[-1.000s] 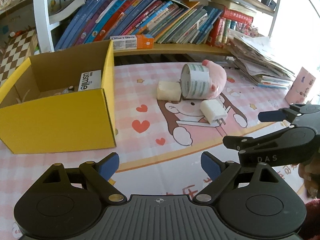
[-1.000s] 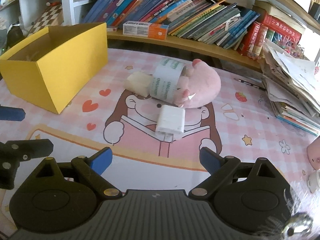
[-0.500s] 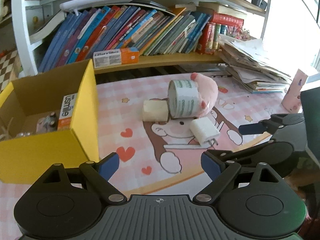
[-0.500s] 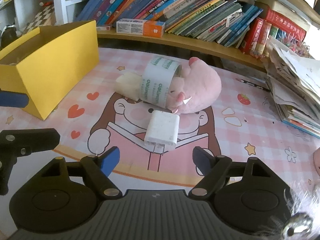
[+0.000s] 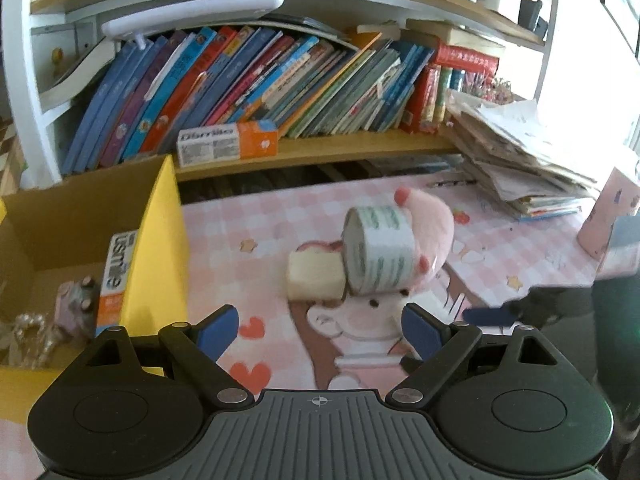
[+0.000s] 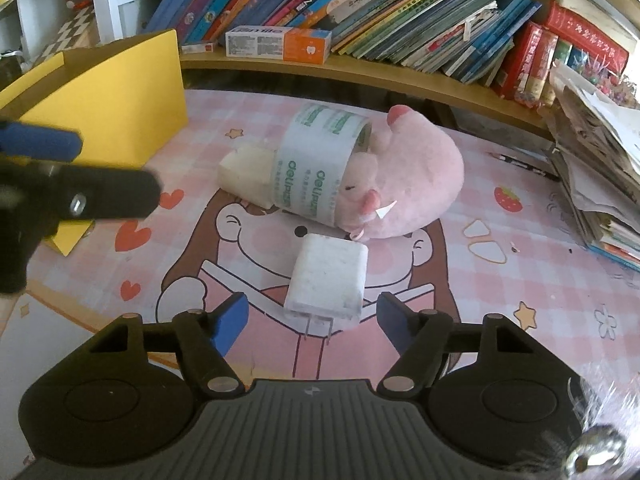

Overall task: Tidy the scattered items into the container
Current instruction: 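Move the left gripper to the tape roll while the right gripper approaches the white charger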

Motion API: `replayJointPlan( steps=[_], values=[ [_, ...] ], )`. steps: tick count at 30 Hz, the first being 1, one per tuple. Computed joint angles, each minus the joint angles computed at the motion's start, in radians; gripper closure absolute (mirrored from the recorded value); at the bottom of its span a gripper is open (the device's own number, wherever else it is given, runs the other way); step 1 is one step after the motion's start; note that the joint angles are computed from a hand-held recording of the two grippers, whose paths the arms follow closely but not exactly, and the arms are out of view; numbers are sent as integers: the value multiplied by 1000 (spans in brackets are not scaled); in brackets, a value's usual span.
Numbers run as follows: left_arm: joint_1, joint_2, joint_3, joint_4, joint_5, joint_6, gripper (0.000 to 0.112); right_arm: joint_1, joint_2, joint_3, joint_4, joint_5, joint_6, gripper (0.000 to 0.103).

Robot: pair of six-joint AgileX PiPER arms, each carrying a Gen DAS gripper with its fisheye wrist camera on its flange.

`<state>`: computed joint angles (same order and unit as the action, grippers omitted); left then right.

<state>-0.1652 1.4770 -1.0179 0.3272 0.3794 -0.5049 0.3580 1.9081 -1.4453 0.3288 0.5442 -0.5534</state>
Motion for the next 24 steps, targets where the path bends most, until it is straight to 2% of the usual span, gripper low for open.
replayJointPlan(
  steps=[2,7,11,17,22,24],
  values=[
    [6,26,-28,-66,-12,76,22,1,14,-13,-4,0,8,38],
    [-5,110,-108,-105,-25,144,22,0,45,-40,-12,-3,26,45],
    [-9,176,-170,-157,-26,190,22,-7,54,-46,-7,8,21,58],
    [-26,272,-254,-182,-11,194,22,-24,55,-42,33,15,-23,59],
    [-54,330,-308,-51,1,61,23,-29,53,-38,48,15,-44,59],
    [-62,344,-321,-3,2,9,27,-28,51,-35,50,13,-46,59]
  ],
)
